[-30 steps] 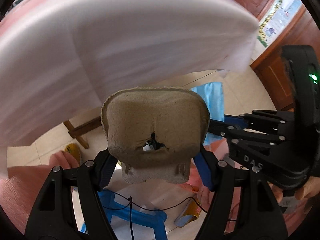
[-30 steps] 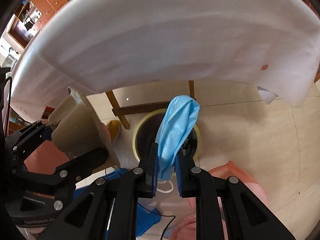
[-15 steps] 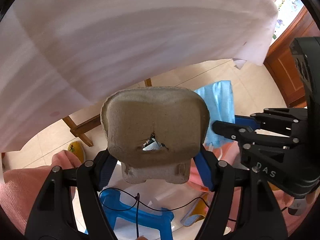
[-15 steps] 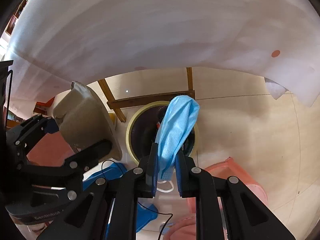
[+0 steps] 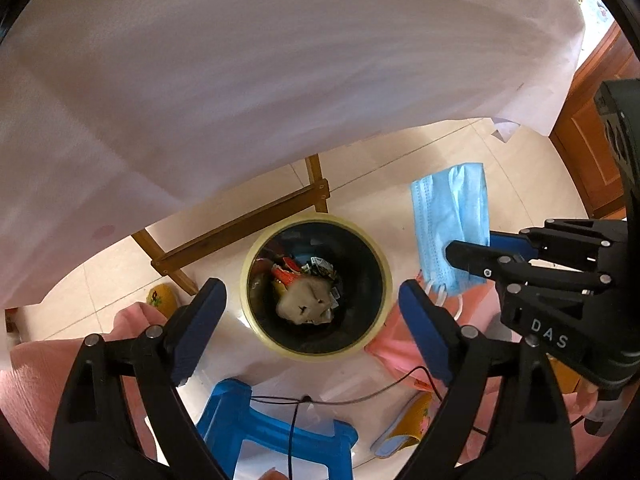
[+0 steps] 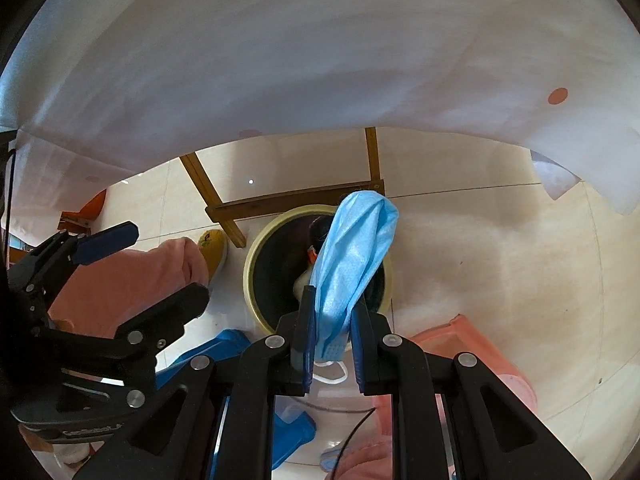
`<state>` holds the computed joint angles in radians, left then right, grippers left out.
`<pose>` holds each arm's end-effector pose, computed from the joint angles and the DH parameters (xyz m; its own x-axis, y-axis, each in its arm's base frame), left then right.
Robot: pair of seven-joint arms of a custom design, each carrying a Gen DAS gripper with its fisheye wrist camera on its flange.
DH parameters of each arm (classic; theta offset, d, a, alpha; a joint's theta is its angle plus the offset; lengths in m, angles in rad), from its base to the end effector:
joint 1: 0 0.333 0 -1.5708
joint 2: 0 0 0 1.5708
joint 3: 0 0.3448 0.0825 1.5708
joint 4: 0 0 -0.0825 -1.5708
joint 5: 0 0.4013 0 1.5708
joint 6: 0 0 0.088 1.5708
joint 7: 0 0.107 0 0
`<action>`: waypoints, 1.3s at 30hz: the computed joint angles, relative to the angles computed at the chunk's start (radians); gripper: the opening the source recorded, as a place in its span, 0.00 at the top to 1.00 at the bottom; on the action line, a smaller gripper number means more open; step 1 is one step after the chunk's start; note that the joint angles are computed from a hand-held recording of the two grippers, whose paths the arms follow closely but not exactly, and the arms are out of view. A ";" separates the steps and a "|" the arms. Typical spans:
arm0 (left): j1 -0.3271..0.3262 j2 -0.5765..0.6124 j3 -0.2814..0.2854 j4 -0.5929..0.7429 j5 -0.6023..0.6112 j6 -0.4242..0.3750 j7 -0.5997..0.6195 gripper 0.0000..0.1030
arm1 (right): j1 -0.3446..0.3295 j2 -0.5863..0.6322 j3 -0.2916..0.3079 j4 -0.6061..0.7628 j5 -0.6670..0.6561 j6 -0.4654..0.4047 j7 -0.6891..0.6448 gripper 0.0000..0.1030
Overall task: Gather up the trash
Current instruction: 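Open both tools over the bin to drop the carton and mask, then raise both open tools back over the table toward the bags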
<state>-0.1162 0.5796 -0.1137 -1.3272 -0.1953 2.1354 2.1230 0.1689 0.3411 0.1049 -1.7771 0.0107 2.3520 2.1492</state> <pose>0.7563 -0.1641 0.4410 -0.6305 -0.7702 0.0960 -0.7544 0.5790 -0.3093 0.6651 0.1799 0.4094 -0.2980 -0.9403 -0.1643 -0.9302 0.3247 -0.1709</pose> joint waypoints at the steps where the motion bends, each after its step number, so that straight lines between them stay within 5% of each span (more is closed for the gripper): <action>1: 0.002 0.001 0.000 0.004 0.000 -0.002 0.000 0.16 | -0.001 0.004 0.002 0.005 0.004 -0.001 -0.002 0.85; 9: 0.025 -0.018 0.000 0.001 -0.014 -0.029 0.010 0.16 | -0.018 0.040 0.020 0.043 0.046 -0.024 -0.070 0.83; 14: 0.035 -0.020 0.004 0.007 -0.020 -0.029 0.015 0.16 | -0.023 0.058 0.028 0.064 0.075 -0.023 -0.111 0.65; 24: 0.044 -0.026 0.003 0.016 -0.020 -0.043 0.025 0.16 | -0.031 0.052 0.032 0.067 0.120 0.014 -0.125 0.65; 39: 0.058 -0.062 -0.001 0.060 -0.045 -0.133 0.015 0.16 | 0.030 -0.069 0.003 0.007 0.000 -0.013 -0.045 0.65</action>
